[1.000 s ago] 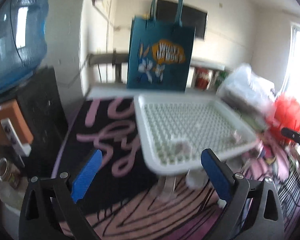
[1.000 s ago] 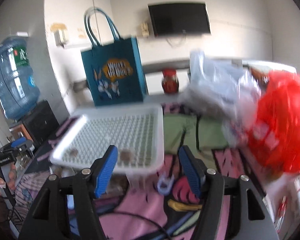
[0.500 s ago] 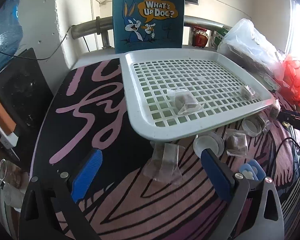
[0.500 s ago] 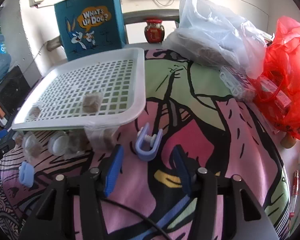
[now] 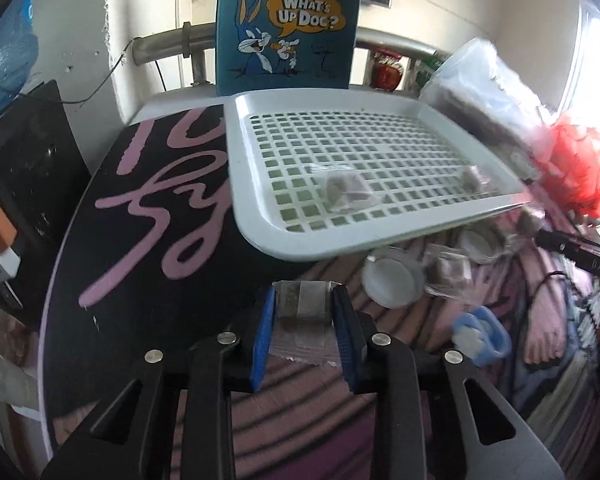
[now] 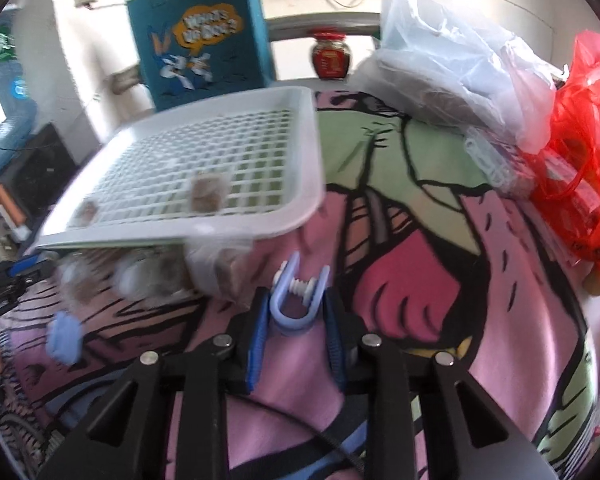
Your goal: Organize objects
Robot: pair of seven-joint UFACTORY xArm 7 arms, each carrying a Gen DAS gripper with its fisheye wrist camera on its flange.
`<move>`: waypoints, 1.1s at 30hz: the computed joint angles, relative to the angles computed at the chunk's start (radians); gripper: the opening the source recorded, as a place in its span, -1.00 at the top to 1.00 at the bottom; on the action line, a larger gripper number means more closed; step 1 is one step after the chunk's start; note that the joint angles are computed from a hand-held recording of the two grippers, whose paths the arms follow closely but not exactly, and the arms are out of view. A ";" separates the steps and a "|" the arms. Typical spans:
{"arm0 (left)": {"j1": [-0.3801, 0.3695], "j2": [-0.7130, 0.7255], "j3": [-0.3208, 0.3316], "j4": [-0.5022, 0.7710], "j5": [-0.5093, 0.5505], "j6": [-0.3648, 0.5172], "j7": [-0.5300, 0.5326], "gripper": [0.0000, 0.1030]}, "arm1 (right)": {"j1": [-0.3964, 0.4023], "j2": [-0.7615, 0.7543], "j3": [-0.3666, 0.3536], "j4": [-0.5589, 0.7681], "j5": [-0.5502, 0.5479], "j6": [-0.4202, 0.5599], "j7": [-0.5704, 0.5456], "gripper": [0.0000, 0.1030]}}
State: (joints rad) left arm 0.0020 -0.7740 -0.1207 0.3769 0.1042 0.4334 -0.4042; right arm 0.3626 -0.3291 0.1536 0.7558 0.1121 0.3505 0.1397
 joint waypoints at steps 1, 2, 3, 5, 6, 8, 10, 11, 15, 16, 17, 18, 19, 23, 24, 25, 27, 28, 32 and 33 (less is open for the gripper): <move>-0.006 -0.016 -0.004 -0.007 -0.004 0.000 -0.005 0.46 | 0.022 -0.018 -0.011 -0.014 0.025 -0.008 -0.019 0.49; -0.011 -0.033 -0.012 -0.012 -0.005 0.000 -0.013 0.46 | 0.039 -0.035 -0.016 -0.026 0.040 -0.016 -0.036 0.49; -0.019 -0.044 -0.014 -0.015 -0.009 -0.003 -0.017 0.46 | 0.051 -0.058 -0.012 -0.041 0.044 -0.026 -0.044 0.49; -0.032 -0.057 -0.022 -0.017 -0.015 -0.017 -0.028 0.46 | 0.091 -0.073 -0.025 -0.049 0.076 -0.036 -0.074 0.49; -0.033 -0.057 -0.027 -0.016 -0.014 -0.028 -0.033 0.46 | 0.110 -0.082 -0.031 -0.055 0.094 -0.046 -0.089 0.49; -0.032 -0.054 -0.049 -0.013 -0.008 -0.053 -0.050 0.46 | 0.100 -0.095 -0.003 -0.060 0.078 -0.066 -0.074 0.49; -0.023 -0.053 -0.070 -0.012 0.003 -0.069 -0.070 0.46 | 0.091 -0.101 0.014 -0.065 0.054 -0.090 -0.065 0.49; -0.010 -0.050 -0.088 -0.012 0.015 -0.086 -0.084 0.46 | 0.084 -0.106 0.025 -0.069 0.039 -0.100 -0.055 0.49; 0.024 -0.047 -0.130 -0.017 0.053 -0.102 -0.133 0.46 | 0.120 -0.091 0.010 -0.068 0.032 -0.129 -0.078 0.49; 0.030 -0.046 -0.135 -0.019 0.061 -0.104 -0.143 0.46 | 0.119 -0.084 0.017 -0.067 0.022 -0.138 -0.079 0.49; 0.041 -0.045 -0.146 -0.021 0.073 -0.110 -0.155 0.46 | 0.116 -0.083 0.025 -0.071 0.011 -0.148 -0.079 0.49; 0.041 -0.044 -0.143 -0.022 0.080 -0.109 -0.158 0.46 | 0.111 -0.080 0.035 -0.072 -0.004 -0.155 -0.078 0.49; 0.037 -0.044 -0.136 -0.024 0.083 -0.117 -0.159 0.46 | 0.105 -0.077 0.044 -0.073 -0.018 -0.163 -0.074 0.49; 0.043 -0.056 -0.145 -0.030 0.101 -0.125 -0.174 0.46 | -0.005 -0.087 0.144 -0.088 -0.133 -0.207 0.012 0.49; 0.044 -0.059 -0.148 -0.032 0.106 -0.126 -0.178 0.46 | -0.010 -0.088 0.146 -0.090 -0.148 -0.212 0.025 0.49; 0.044 -0.062 -0.150 -0.033 0.110 -0.127 -0.180 0.46 | 0.000 -0.088 0.134 -0.092 -0.151 -0.216 0.029 0.49; 0.046 -0.069 -0.154 -0.037 0.117 -0.132 -0.186 0.46 | 0.010 -0.092 0.119 -0.099 -0.156 -0.227 0.040 0.49; 0.045 -0.072 -0.154 -0.038 0.119 -0.135 -0.187 0.46 | 0.025 -0.090 0.105 -0.100 -0.154 -0.231 0.036 0.49; 0.041 -0.073 -0.153 -0.038 0.125 -0.135 -0.187 0.46 | 0.074 -0.078 0.069 -0.094 -0.145 -0.224 0.005 0.49; 0.040 -0.075 -0.152 -0.039 0.125 -0.136 -0.187 0.46 | 0.066 -0.078 0.079 -0.093 -0.154 -0.223 0.006 0.49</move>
